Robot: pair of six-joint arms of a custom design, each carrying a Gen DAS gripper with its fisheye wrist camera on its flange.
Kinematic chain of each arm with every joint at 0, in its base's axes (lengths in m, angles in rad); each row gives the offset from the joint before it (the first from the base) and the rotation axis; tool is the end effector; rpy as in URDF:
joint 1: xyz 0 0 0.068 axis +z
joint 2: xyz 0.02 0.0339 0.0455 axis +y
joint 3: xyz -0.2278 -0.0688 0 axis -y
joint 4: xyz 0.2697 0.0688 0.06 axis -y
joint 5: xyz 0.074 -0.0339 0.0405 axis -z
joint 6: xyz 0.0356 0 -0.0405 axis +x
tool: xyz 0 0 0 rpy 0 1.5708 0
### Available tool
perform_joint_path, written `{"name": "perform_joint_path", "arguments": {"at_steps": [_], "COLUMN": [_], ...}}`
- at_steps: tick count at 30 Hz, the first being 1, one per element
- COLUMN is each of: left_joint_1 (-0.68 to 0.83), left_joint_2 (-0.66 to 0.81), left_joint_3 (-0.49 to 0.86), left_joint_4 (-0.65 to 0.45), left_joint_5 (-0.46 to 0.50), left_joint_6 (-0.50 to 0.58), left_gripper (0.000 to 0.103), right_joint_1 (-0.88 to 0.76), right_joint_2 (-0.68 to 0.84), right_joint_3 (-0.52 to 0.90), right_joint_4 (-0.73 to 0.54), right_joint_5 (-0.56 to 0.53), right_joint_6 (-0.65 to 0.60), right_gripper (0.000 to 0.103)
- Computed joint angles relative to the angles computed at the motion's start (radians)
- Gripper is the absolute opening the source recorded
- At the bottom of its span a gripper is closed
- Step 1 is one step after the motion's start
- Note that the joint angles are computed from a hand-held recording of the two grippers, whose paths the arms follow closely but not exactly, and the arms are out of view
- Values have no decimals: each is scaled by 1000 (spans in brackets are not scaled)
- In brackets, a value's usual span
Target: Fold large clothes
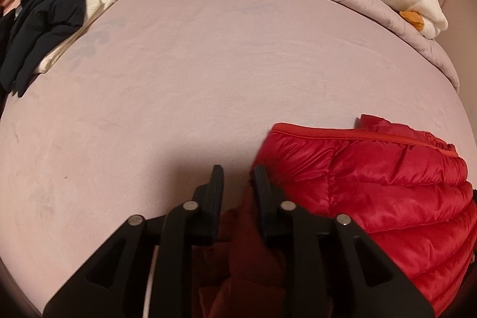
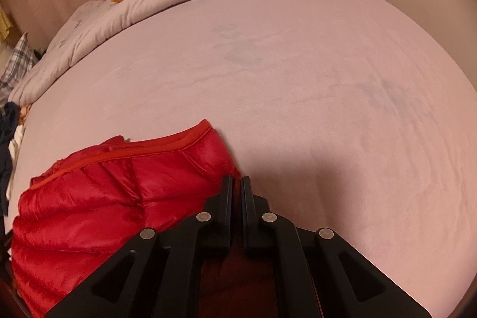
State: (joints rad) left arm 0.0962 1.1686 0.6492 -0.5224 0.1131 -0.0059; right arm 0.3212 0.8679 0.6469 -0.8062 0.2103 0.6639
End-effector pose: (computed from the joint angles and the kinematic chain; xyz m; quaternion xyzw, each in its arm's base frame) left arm 0.2492 0.0200 0.1469 -0.0344 0.9632 -0.0427 0.2632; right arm 0.1972 0.0578 0.1936 0.1911 0.9391 0.0372 0.2831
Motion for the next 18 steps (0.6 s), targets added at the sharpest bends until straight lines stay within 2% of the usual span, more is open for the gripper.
{"name": "perform_joint_path", "arguments": {"at_steps": [5, 8, 10, 12, 14, 18], "left_joint_1": [53, 117, 168, 208, 232, 173], "left_joint_2": [-152, -287, -397, -492, -587, -728], "left_joint_3": [-30, -31, -19, -3, 18, 33], "left_joint_4": [-73, -166, -256, -334, -432, -575], "left_joint_5": [14, 85, 158, 229, 305, 381], "left_joint_6": [17, 39, 51, 68, 96, 92], "left_gripper": [40, 43, 60, 69, 74, 78], "right_joint_1": [21, 63, 92, 134, 221, 472], "right_joint_2": [-104, -163, -213, -303, -367, -382], "right_joint_3": [4, 36, 53, 74, 100, 153], "right_joint_4": [-98, -201, -260, -330, -391, -483], "right_joint_5": [67, 152, 198, 231, 270, 389], "right_joint_6": [28, 55, 74, 99, 145, 285], "right_gripper": [2, 4, 14, 41, 53, 54]}}
